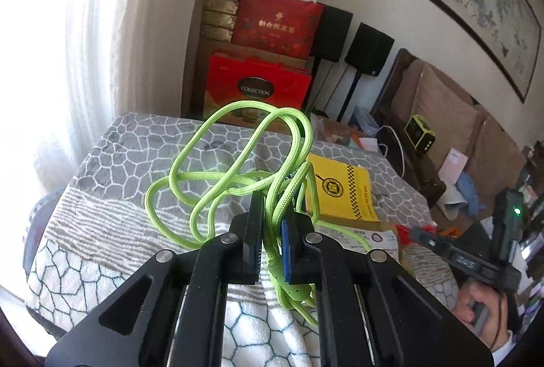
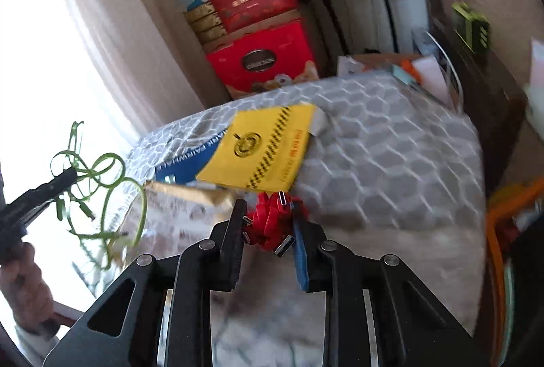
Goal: Organize objects
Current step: 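Grasp the red cable on the bed with the right gripper while the left gripper holds the green cable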
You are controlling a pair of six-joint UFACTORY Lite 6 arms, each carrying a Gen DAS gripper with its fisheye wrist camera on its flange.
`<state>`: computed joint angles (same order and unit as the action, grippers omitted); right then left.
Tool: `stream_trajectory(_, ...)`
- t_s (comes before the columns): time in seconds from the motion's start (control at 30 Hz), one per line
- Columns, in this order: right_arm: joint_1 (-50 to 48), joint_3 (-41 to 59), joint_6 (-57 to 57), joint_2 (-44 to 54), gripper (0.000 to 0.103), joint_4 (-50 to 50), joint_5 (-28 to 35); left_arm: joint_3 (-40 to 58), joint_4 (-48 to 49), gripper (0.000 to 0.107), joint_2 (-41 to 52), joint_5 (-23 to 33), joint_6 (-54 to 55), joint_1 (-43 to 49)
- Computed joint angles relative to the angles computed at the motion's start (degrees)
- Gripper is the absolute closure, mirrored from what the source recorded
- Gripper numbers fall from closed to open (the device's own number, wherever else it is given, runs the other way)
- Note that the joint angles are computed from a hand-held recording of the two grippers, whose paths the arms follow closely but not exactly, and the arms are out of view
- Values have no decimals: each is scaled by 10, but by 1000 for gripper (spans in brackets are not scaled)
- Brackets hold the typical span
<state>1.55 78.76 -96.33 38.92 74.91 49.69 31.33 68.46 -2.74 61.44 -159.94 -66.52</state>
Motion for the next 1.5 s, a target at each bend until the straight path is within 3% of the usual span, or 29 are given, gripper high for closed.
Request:
stream_trajectory(0.1, -41, -3, 35, -10, 68, -72, -11, 9, 6, 99, 7, -6, 2, 0)
stream_trajectory(0.17, -54, 1, 78, -23, 46, -135, -32, 15, 5, 99, 12, -1, 4, -5)
stream_trajectory(0.3, -58, -11, 133, -83, 41, -200, -73, 23, 3, 99, 17, 3, 5, -5)
stream_trajectory(0.43, -8, -61, 87, -139, 34, -198, -123, 29, 3, 99, 22, -1, 9, -2)
stream_trajectory(0.53, 58, -65, 97, -121, 36, -213, -175, 30, 5, 99, 22, -2, 5, 0)
stream_trajectory(0.67, 127, -50, 160, -70, 54, -267, -273, 30, 5, 99, 25, 1, 1, -4)
stream_trajectory(0.8, 131, -31, 143, -32, 55, -239, -282, 40, -3, 99, 32, -1, 19, 1)
stream_trajectory(0.83, 129, -30, 141, -30, 60, -239, -284, 40, -5, 99, 29, 0, 21, 0)
stream_trajectory(0.87, 128, -32, 143, -32, 71, -244, -291, 44, -5, 99, 31, 1, 24, 0)
stream_trajectory(0.9, 129, -31, 153, -33, 72, -254, -294, 48, -5, 99, 34, 3, 26, -2)
stream_trajectory(1.03, 121, -55, 125, -56, 75, -235, -288, 65, -8, 99, 48, 4, 38, -5)
stream_trajectory(1.13, 101, -90, 35, -86, 77, -144, -276, 81, -11, 99, 58, 8, 49, -9)
stream_trajectory(1.33, 12, -194, -130, -187, 77, -2, -196, 108, -22, 99, 64, 25, 79, -15)
stream_trajectory(1.5, -79, -262, -190, -255, 77, 19, -121, 123, -18, 99, 69, 24, 76, -16)
